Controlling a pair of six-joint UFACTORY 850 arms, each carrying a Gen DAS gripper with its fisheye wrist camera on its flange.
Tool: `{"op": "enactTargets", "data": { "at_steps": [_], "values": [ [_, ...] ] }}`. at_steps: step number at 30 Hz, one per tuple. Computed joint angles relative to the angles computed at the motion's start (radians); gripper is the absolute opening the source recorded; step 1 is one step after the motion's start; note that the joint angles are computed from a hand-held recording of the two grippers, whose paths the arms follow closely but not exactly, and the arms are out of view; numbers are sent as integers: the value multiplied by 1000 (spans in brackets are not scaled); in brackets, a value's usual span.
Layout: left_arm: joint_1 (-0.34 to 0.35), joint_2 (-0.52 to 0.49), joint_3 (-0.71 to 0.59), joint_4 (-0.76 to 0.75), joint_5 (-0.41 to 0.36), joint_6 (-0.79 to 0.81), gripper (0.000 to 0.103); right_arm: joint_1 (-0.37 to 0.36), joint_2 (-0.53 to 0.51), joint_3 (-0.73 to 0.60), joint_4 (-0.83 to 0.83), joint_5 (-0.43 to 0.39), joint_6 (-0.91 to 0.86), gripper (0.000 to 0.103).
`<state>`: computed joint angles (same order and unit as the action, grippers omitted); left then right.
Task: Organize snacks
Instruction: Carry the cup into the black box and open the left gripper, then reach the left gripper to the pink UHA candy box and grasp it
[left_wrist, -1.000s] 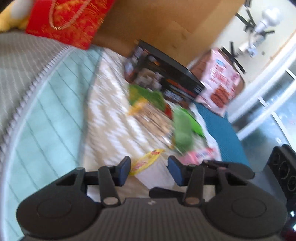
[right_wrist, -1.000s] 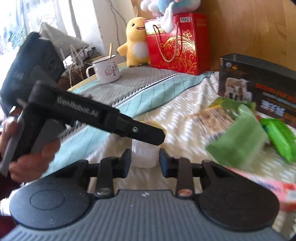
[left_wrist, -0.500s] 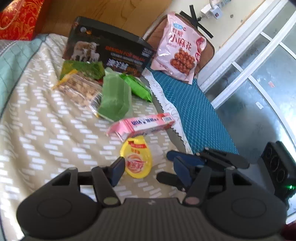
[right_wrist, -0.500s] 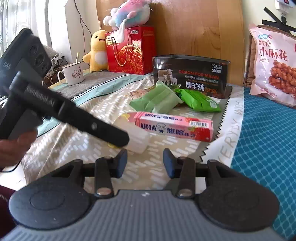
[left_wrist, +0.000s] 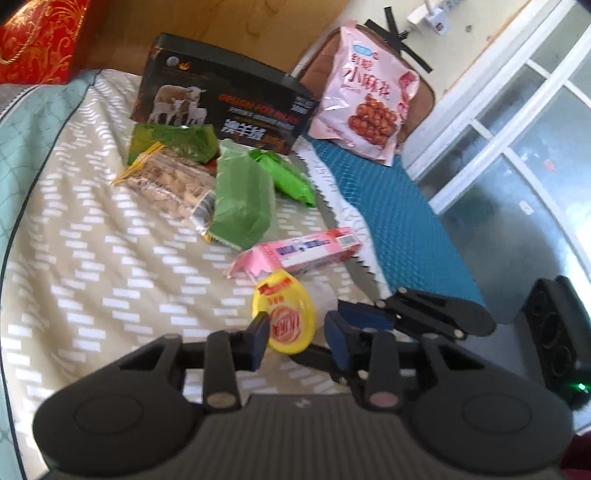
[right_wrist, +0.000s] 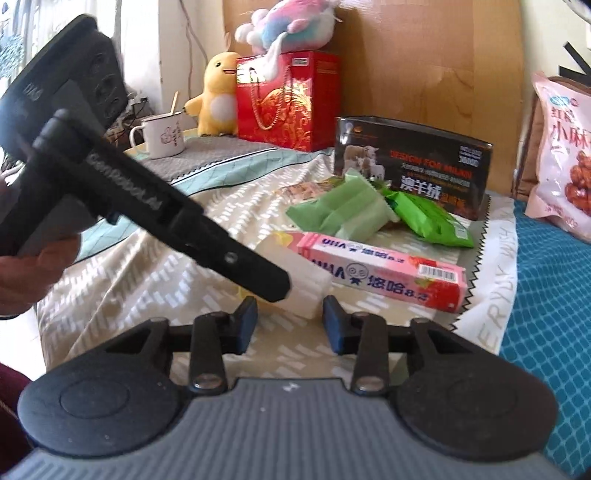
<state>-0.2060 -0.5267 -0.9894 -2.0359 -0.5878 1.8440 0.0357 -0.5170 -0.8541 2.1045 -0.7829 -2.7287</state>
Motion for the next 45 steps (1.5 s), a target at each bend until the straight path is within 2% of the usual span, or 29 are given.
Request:
{"op": "enactTargets", "data": {
  "at_steps": [5,8,12,15,18,23,25,27,30,32,34,36,39,42,43,45],
  "values": [
    [5,46,13,-72,13,97,32,-9,24,0,-3,-54,12,41],
    [14,55,-13,-117,23,150,32,10,27,-17,61,-79,-39,41],
    [23,20,-111,-179,66,200,33,46,-10,-97,153,-87,-97,41],
    [31,-44,-225,-214,102,215,33,71,-67,-201,205,-77,-107,41],
    [46,-128,-359,-177,135,147,33,87,-148,-348,199,-28,-29,41],
    [62,-285,-592,-9,202,-78,33,106,-293,-605,108,101,166,43],
    [64,-328,-648,25,213,-133,34,105,-336,-681,28,132,281,45],
    [65,-350,-673,46,217,-174,39,100,-358,-719,-35,133,377,47],
    [72,-331,-631,-27,175,-107,40,86,-335,-674,-10,107,342,48],
    [77,-283,-547,-123,129,0,40,62,-318,-645,-24,70,360,48],
    [81,-234,-461,-193,79,84,44,30,-285,-585,-28,35,363,49],
    [81,-197,-395,-182,46,87,46,-3,-252,-516,-16,8,347,49],
    [74,-163,-315,-165,-1,77,46,-38,-214,-432,6,35,354,49],
    [57,-159,-284,-82,-17,5,46,-56,-207,-396,-37,49,417,51],
    [43,-158,-274,-87,0,22,46,-63,-210,-396,-85,53,472,55],
    [13,-150,-254,-154,65,104,46,-62,-222,-405,-166,65,564,68]
  ]
}}
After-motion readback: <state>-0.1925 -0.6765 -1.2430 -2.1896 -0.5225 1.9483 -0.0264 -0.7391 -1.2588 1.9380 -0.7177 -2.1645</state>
